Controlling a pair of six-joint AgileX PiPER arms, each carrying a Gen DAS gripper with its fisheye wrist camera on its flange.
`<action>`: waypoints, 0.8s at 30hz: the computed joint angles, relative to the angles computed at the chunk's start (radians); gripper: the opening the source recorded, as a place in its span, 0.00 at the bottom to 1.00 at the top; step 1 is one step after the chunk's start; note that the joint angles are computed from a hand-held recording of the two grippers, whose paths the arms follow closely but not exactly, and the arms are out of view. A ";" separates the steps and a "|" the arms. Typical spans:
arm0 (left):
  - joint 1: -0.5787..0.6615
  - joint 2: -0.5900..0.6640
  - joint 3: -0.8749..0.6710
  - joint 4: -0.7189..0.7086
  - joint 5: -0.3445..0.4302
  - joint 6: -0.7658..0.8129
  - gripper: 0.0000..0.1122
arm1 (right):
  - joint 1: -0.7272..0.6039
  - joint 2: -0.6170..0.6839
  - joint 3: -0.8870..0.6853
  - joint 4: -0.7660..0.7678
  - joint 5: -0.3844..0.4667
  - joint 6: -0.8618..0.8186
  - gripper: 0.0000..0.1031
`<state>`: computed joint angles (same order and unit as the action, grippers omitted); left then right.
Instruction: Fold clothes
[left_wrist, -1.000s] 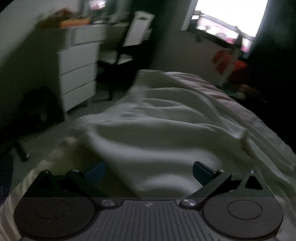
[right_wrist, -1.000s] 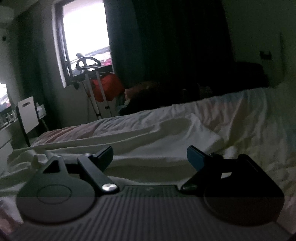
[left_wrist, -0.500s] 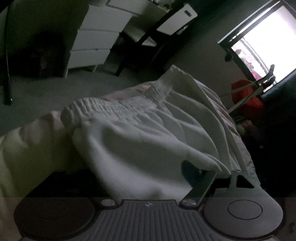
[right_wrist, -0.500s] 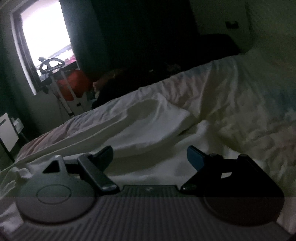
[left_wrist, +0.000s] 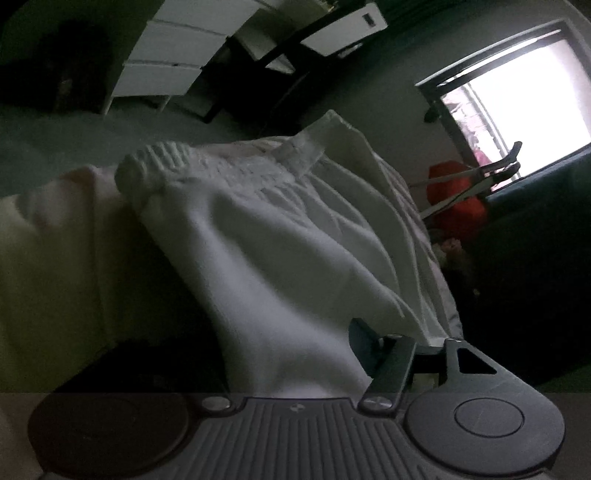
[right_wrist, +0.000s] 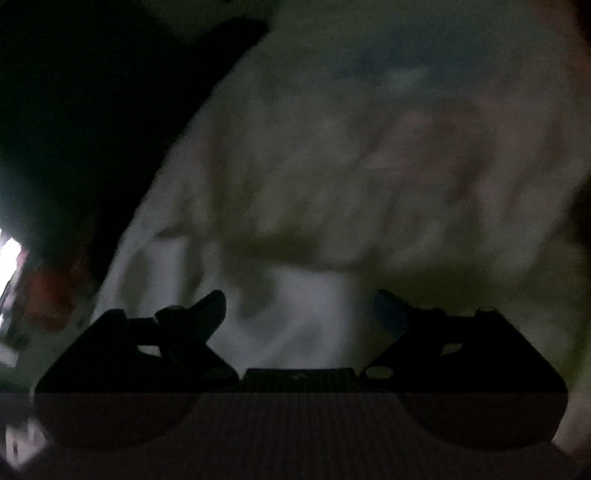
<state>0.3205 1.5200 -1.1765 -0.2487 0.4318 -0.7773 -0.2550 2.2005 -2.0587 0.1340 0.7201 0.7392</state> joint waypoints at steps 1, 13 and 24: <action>0.003 0.004 0.000 0.002 -0.005 -0.005 0.51 | -0.011 -0.016 0.042 0.014 -0.018 0.003 0.86; 0.001 0.035 0.004 0.259 -0.110 -0.337 0.39 | -0.028 0.037 0.042 0.317 0.015 -0.188 0.66; -0.067 -0.028 0.023 0.795 -0.104 -0.766 0.06 | -0.032 -0.076 0.233 0.401 -0.196 -0.272 0.06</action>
<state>0.2536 1.4918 -1.1532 0.5462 0.3274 -1.5436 -0.2867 2.1246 -1.8261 0.5354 0.5245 0.4675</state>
